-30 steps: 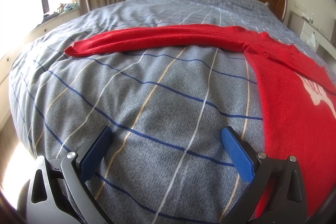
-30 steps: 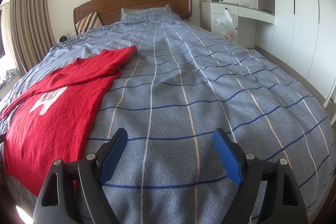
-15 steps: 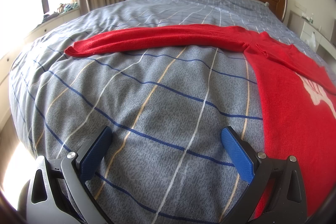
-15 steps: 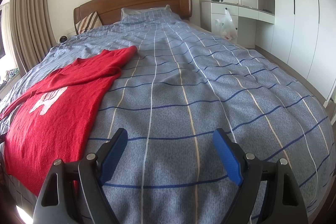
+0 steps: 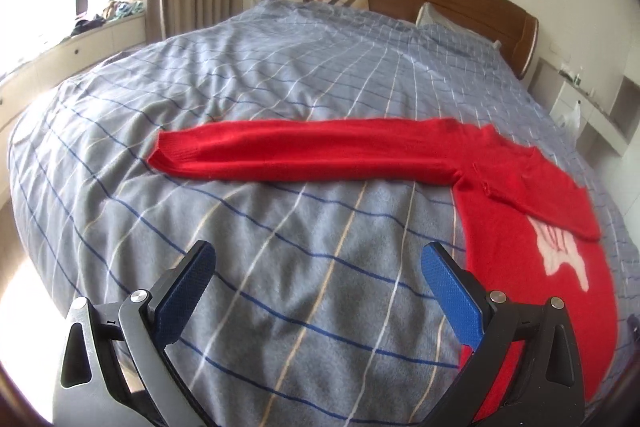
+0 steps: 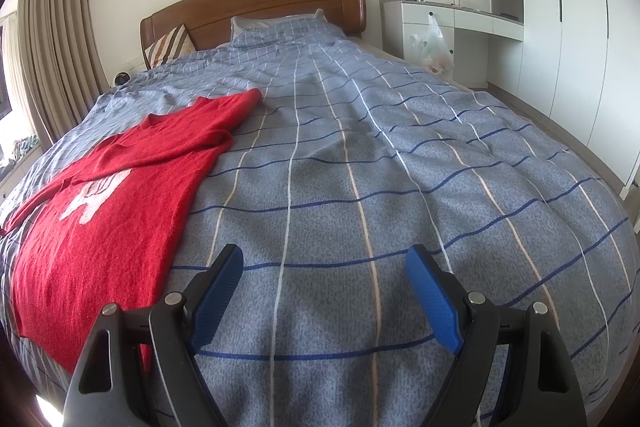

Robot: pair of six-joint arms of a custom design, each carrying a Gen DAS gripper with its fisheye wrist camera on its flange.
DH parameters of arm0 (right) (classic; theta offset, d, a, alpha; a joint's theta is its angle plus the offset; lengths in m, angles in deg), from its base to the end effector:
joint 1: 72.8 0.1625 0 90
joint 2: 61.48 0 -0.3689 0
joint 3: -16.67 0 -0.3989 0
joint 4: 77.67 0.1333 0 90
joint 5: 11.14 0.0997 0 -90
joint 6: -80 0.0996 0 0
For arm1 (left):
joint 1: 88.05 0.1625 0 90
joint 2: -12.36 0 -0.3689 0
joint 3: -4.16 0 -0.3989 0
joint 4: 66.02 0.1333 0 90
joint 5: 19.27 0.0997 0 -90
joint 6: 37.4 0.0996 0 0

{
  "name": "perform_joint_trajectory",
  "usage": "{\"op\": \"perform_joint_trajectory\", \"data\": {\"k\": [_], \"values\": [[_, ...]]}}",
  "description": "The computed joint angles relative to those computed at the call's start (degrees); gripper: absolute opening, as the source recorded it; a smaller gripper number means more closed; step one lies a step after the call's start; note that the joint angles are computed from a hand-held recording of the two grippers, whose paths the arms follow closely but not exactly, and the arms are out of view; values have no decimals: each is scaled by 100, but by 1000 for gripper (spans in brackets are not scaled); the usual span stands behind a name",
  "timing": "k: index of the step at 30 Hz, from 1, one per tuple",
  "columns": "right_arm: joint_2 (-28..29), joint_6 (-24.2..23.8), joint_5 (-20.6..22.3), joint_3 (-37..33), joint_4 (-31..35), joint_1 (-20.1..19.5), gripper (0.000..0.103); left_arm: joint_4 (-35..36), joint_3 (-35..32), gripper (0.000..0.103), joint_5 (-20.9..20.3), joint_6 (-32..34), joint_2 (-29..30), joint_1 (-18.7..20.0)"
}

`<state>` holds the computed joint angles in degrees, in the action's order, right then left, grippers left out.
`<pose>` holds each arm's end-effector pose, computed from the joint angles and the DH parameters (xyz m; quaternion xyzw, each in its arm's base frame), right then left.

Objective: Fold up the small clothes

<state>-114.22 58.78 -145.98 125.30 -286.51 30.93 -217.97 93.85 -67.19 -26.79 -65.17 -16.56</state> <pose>0.1931 -0.5244 0.1825 0.0468 -0.8118 0.4604 0.3561 0.0023 -0.6234 0.4671 0.0666 0.8574 -0.4144 0.2978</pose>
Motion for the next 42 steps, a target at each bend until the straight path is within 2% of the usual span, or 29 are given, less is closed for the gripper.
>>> {"op": "perform_joint_trajectory", "data": {"k": [4, 9, 10, 11, 13, 15, 16, 18, 19, 22, 24, 26, 31, 35, 38, 42], "values": [[23, -32, -10, -18, 15, 12, 83, 1047, -1364, 103, -463, -695, 394, 485], [22, 27, -38, -12, 68, 3, 83, 2314, -3196, 101, -258, -2055, 1281, 1092], [18, 49, -44, -12, 100, -8, 83, 2651, -3532, 97, -294, -2277, 1456, 1177], [17, 78, -55, -14, 135, -13, 83, 2907, -3797, 89, -392, -2358, 1604, 1239], [17, 112, -73, -25, 176, -28, 83, 3388, -4301, 80, -530, -2343, 1917, 1295], [29, 122, -97, -35, 180, -31, 83, 3617, -4536, 77, -493, -2256, 2116, 1275], [36, 130, -108, -43, 189, -31, 83, 3627, -4573, 73, -405, -2200, 2183, 1255], [39, 172, -124, -49, 237, -36, 83, 3701, -4650, 37, -297, -2172, 2279, 1234], [41, 194, -138, -55, 271, -40, 83, 3838, -4730, 1, -216, -2243, 2328, 1215], [28, 230, -132, -52, 296, -51, 83, 3501, -4588, 3, 232, -1910, 2275, 959], [18, 267, -86, -35, 276, -68, 83, 3120, -4550, 3, 517, -1194, 2295, 660], [-13, 341, -30, -12, 320, -88, 83, 2819, -4714, 3, 593, -432, 2437, 334], [-133, 530, 143, 52, 459, -148, 83, 3071, -5711, 3, -5, 673, 3168, -408], [-229, 659, 237, 145, 410, -172, 83, 3518, -6447, 3, -495, 1125, 3927, -845], [-297, 811, 305, 191, 478, -205, 83, 3756, -6632, 3, -862, 1226, 4347, -1058], [-321, 833, 321, 215, 485, -195, 83, 3758, -6409, 3, -1183, 1224, 4649, -1218]]}}
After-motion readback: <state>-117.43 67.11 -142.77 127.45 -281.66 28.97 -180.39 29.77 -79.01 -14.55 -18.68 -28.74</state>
